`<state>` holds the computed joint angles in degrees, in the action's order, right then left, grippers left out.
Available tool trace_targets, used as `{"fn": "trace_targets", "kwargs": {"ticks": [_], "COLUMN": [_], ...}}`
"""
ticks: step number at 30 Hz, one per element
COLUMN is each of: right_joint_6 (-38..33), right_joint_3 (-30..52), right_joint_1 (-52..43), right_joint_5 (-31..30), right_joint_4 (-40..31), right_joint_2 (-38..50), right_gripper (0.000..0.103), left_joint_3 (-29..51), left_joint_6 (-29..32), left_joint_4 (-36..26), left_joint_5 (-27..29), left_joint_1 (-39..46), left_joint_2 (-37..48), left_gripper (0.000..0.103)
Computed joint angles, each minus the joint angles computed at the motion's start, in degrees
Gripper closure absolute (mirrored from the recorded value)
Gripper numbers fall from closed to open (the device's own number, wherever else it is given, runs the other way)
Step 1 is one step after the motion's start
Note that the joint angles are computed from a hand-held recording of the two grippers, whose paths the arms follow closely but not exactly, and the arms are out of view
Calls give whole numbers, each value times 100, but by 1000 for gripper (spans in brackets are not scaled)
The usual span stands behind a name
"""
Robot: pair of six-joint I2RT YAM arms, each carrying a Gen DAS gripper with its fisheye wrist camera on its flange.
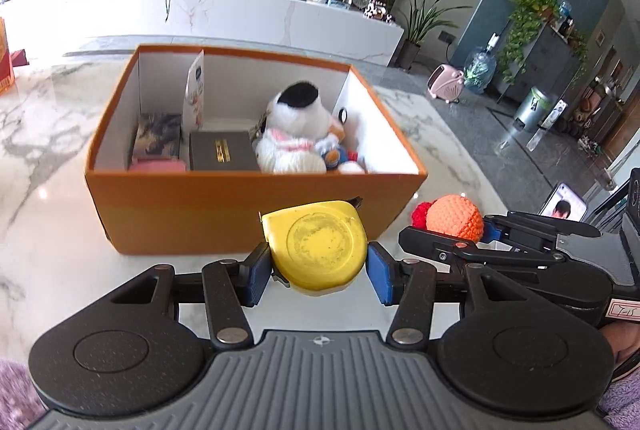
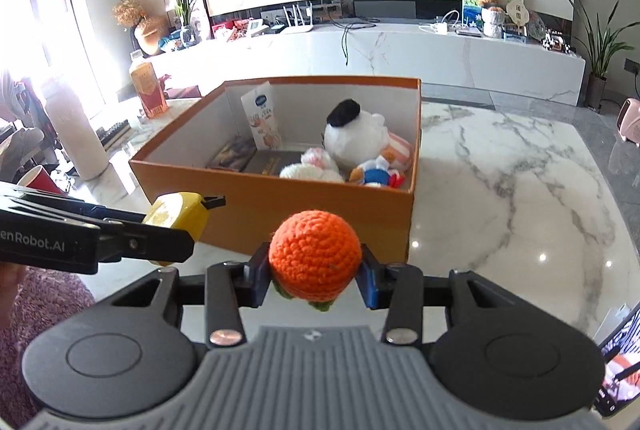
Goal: Organize objects
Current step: 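Carry the tape measure into the box with the left tool while the right tool carries the orange ball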
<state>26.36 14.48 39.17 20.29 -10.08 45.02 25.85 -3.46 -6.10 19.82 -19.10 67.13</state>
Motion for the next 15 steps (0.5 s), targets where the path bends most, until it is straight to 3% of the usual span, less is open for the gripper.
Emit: {"fn": "trace_targets", "kwargs": {"ticks": [7,15], "right_joint_6": [-637,-1004], "right_joint_3": [556,1175], "right_joint_1": [-613,-1437], "right_joint_5": [-455,-980], "right_joint_4": [500,1200], "right_joint_2": [682,1982], "right_gripper": [58,58], "left_joint_3": [756,1776], "left_joint_6": [473,1301], "left_joint_4": [-162,-119], "left_joint_5": [145,174], "left_joint_1": [300,437], "left_joint_2": [461,1765], "left_gripper": [44,44]}}
